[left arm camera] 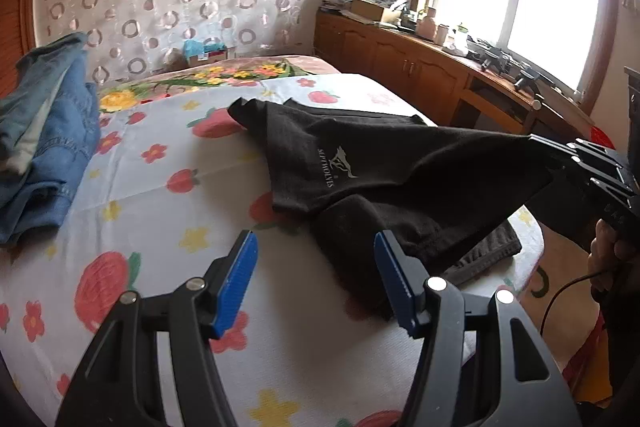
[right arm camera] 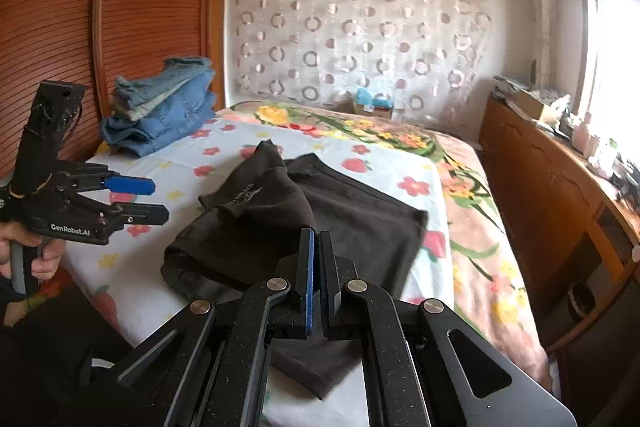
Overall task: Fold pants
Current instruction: 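Lift the held leg with the right gripper over the other leg, release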
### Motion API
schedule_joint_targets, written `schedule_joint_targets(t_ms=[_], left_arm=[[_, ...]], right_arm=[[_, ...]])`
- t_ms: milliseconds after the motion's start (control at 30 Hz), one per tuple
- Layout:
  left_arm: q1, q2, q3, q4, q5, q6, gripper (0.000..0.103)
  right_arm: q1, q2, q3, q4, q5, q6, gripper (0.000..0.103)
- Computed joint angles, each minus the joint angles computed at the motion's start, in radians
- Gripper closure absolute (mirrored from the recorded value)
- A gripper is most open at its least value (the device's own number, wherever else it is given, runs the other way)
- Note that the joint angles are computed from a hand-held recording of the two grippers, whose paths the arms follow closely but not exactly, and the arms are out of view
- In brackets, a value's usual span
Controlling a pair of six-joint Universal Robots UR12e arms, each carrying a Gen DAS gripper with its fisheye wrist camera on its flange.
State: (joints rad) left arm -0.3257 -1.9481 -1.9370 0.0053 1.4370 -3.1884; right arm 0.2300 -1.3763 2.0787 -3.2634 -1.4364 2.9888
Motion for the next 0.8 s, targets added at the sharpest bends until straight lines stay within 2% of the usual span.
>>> schedule_joint_targets(t_ms=[467, 800], left_arm=[[-0.017, -0.021, 0.026, -0.036, 0.002, 0.020, 0.043], [-0.021, -0.016, 0.012, -0.009, 0.017, 0.017, 0.043]], right_arm=[[-0.041, -0.008, 0.052, 0.067, 0.006, 0.044, 0.103], [-0.035, 0.004, 0.052, 0.120, -0.011, 0.070, 0.103]])
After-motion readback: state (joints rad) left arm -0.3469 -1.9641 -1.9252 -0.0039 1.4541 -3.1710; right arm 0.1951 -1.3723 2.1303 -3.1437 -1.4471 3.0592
